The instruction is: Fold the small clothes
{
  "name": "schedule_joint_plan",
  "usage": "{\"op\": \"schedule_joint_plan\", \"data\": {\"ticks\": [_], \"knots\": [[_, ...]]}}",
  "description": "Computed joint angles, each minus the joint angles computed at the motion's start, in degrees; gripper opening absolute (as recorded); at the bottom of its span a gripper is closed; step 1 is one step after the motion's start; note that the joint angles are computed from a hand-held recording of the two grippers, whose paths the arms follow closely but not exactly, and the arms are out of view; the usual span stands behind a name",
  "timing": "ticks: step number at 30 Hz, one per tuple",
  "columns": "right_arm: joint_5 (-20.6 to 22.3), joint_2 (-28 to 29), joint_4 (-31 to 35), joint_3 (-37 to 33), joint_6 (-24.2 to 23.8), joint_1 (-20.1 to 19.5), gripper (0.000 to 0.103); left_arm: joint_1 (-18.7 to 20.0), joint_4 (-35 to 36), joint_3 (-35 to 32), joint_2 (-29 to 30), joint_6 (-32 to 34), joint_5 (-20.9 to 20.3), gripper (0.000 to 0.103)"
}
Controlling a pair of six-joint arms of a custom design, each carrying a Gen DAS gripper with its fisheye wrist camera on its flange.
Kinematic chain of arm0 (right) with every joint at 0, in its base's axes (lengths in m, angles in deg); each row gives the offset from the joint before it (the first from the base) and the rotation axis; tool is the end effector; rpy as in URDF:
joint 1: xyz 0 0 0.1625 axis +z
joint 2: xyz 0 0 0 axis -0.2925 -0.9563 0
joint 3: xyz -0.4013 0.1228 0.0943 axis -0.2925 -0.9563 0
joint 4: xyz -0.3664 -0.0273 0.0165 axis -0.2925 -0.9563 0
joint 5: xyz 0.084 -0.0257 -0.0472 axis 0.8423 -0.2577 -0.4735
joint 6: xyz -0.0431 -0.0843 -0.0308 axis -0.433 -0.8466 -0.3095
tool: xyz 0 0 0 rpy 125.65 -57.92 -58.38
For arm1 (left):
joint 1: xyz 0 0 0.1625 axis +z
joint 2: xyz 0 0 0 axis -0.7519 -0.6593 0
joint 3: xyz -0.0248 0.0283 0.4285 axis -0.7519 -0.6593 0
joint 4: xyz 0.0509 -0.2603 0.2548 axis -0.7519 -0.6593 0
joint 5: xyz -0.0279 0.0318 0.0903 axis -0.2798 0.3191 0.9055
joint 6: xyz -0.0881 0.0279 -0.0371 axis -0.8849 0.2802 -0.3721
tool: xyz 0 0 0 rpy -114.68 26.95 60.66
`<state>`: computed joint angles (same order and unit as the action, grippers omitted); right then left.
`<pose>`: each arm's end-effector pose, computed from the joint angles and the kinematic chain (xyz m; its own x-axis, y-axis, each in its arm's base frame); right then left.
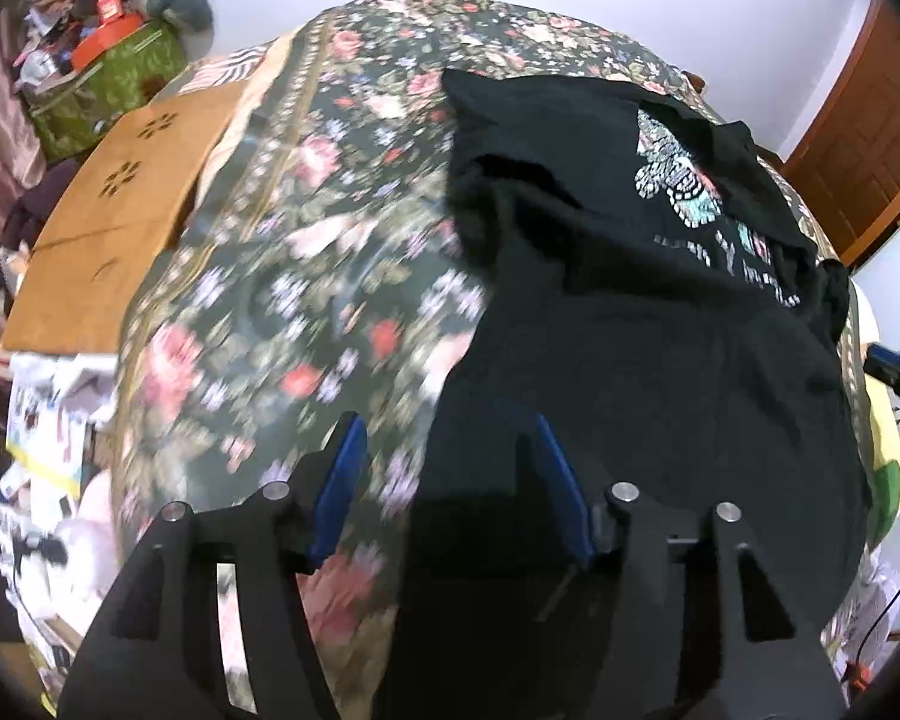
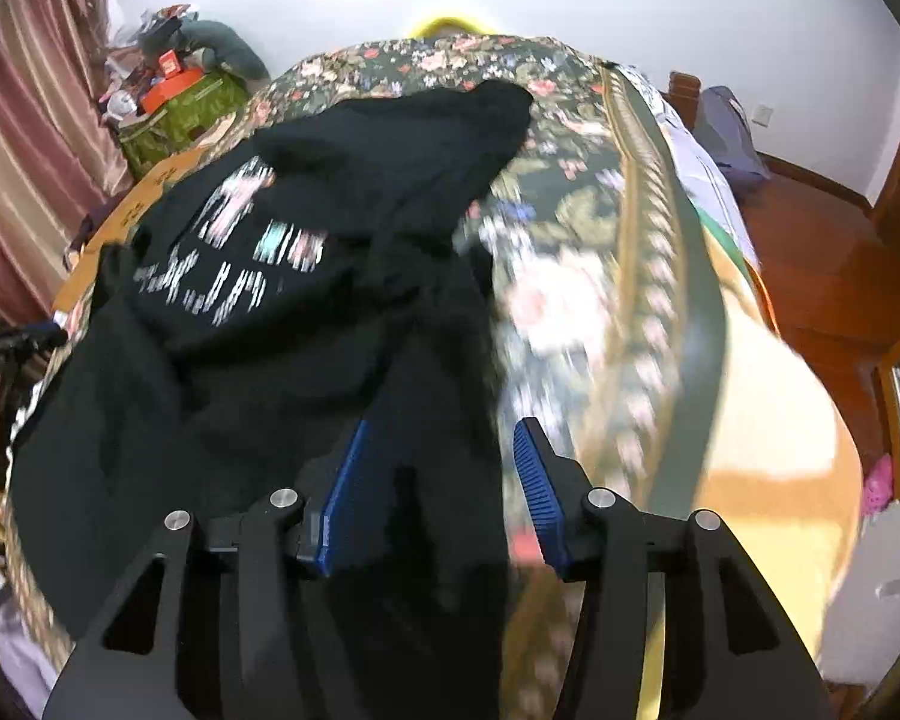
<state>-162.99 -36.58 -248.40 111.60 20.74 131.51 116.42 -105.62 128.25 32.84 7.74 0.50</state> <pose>0.2569 -0.4328 0.1422 -0.7741 0.3506 0.5272 -0.0824 0.7698 -0.6329 -0.0886 -0.6944 0.2660 -0.6094 0.6102 -0.5063 0.6861 0.7259 0.0489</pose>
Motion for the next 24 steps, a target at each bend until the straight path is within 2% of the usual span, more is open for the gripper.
{"op": "schedule_joint_plan", "data": {"ticks": [10, 13, 17, 19, 22, 23, 24], "knots": [[3.3, -0.1, 0.8, 8.6, 15.3, 2.3, 0.046, 3.2, 5.6, 6.2, -7.7, -4.7, -0.9, 0.059], [5.1, 0.4, -1.3, 10.5, 17.5, 2.2, 0.047, 3.6, 4.5, 8.4, -9.5, -4.5, -1.7, 0.061], [5.0, 1.4, -4.8, 11.2, 17.1, 2.3, 0.047, 4.5, 6.8, 8.2, -10.3, -6.3, -4.2, 0.061], [5.1, 1.8, -5.8, 11.1, 16.5, 2.1, 0.046, 4.9, 7.4, 8.1, -10.5, -7.2, -5.6, 0.057], [6.8, 3.1, -9.8, 11.8, 15.1, 1.9, 0.031, 5.2, 7.3, 8.3, -10.7, -7.5, -7.2, 0.045], [7.4, 3.4, -11.1, 11.7, 14.3, 1.9, 0.022, 5.1, 7.1, 8.5, -10.8, -7.2, -7.6, 0.037], [7.3, 3.7, -11.3, 11.3, 13.8, 2.2, 0.018, 4.8, 6.5, 9.3, -11.2, -6.7, -7.7, 0.027]]}}
